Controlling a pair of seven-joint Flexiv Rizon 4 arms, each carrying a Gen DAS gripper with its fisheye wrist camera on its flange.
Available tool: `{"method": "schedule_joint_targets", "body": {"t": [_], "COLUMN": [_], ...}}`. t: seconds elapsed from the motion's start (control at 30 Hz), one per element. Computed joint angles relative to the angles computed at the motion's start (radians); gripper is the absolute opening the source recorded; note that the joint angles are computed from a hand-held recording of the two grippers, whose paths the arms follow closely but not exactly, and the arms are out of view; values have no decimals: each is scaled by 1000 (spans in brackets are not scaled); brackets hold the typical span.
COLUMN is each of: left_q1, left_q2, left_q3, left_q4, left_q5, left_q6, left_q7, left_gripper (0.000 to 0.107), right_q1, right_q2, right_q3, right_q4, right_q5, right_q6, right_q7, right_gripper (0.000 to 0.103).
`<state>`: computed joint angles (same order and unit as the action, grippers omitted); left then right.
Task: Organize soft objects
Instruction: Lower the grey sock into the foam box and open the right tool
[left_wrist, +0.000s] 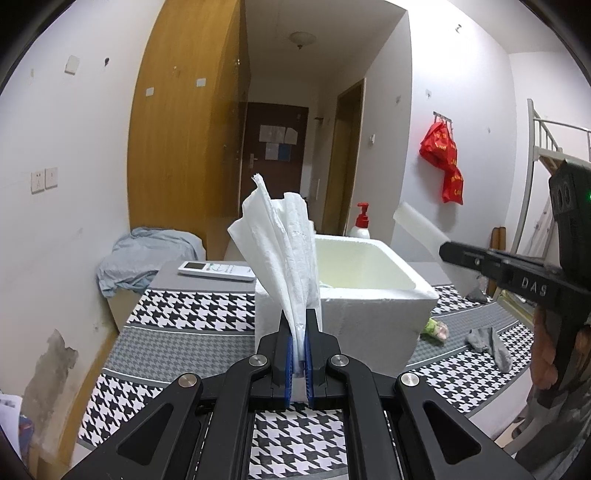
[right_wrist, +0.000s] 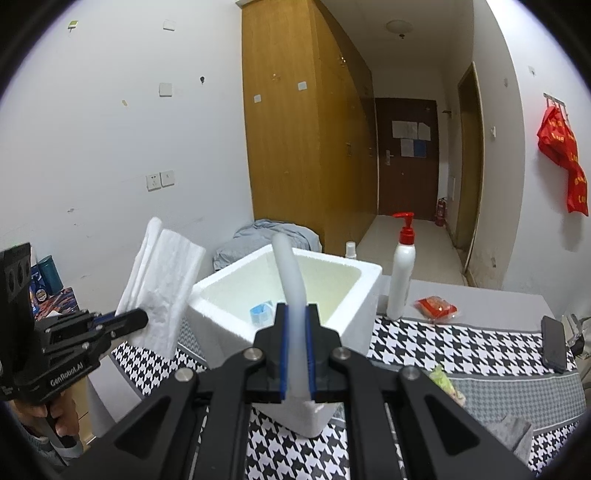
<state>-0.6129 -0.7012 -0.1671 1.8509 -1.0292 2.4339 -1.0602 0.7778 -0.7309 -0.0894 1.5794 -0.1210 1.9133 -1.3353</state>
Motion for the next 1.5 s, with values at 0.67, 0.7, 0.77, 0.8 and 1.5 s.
{"method": "schedule_joint_targets", "body": {"t": [0.67,0.7,0.77,0.8,1.5], "left_q1": [43,43,40,42,30], "left_q2": [-3,-3,-1,2,4], "left_q3": [16,17,19,18,-8], "left_q4": [-6,-4,1,9,17], "left_q5": [32,31,26,31,-59], "left_q6": [-12,-10,0,5,51], "left_q7": [-34,-37,-43,-52,-23], "left_gripper": [5,5,5,5,5], "right_q1": [-78,-82,-85,-87,-88], "right_q2": [-99,-103,-109,-113,-162], "right_q3": [93,98,103,106,106], "right_q4": [-191,-198,-209,-219,-308], "right_q5": [-150,-159,-171,-178,-229], "right_q6": [-136,-142,-152,-162,-212], "right_q7": [76,80,88,92,144], "right_gripper": [11,11,11,11,11]}}
